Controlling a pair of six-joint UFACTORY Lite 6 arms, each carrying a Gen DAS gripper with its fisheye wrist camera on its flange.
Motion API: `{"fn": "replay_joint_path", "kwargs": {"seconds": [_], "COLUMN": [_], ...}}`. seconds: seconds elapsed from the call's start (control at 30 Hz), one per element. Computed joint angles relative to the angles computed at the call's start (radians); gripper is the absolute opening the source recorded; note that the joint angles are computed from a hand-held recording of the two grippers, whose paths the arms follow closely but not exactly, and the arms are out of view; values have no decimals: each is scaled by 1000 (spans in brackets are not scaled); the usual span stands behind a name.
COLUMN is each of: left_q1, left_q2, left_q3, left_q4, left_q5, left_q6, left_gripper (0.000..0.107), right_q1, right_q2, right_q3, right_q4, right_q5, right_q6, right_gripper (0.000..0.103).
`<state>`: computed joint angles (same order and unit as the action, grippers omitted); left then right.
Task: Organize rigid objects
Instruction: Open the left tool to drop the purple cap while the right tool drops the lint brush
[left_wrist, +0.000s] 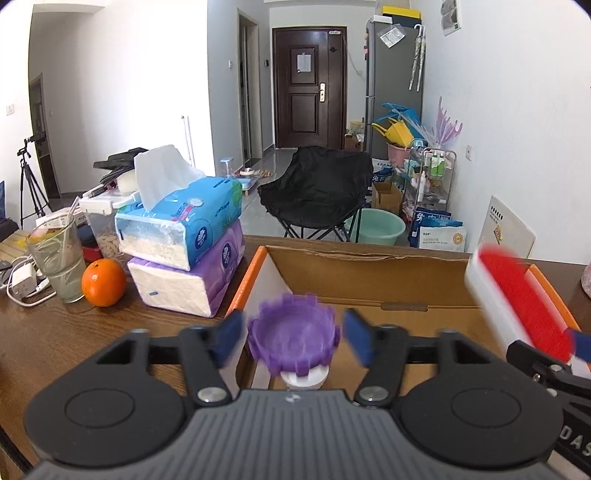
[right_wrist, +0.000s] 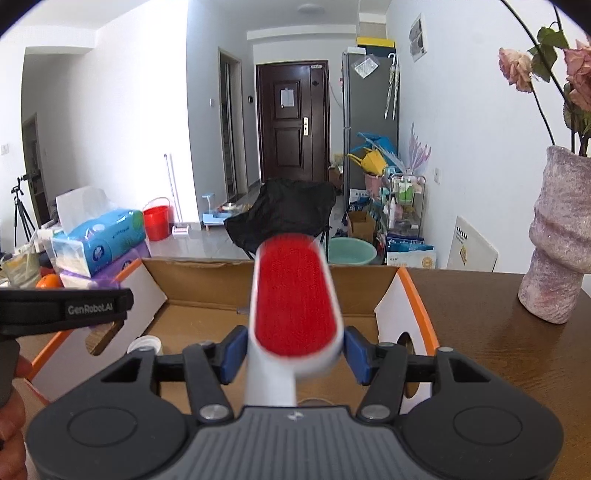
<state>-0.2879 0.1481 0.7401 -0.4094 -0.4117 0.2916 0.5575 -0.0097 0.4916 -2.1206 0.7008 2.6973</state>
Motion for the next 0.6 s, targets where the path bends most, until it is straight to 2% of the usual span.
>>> {"fn": "replay_joint_path", "kwargs": {"seconds": [0.03, 0.07, 0.1, 0.23, 0.6], "left_q1": [4, 7, 9, 12, 29], "left_q2": [-10, -19, -28, -50, -96], "left_q3": [-5, -10, -13, -23, -52], "left_q4": [-7, -11, -18, -39, -40], "left_q5": [3, -1, -1, 5, 12], "left_q6": [-6, -9, 0, 33, 39], "left_gripper": [94, 99, 101, 103, 103], "right_q1": [14, 39, 60, 74, 90], "right_q2": [-9, -24, -47, -103, -91], "right_q3": [-6, -16, -29, -54, -59], "right_q4": [24, 55, 82, 107, 131], "right_q5": [21, 64, 96, 103, 116], "right_q6": [-11, -30, -49, -76, -88], "right_gripper": [91, 98, 101, 103, 103]}}
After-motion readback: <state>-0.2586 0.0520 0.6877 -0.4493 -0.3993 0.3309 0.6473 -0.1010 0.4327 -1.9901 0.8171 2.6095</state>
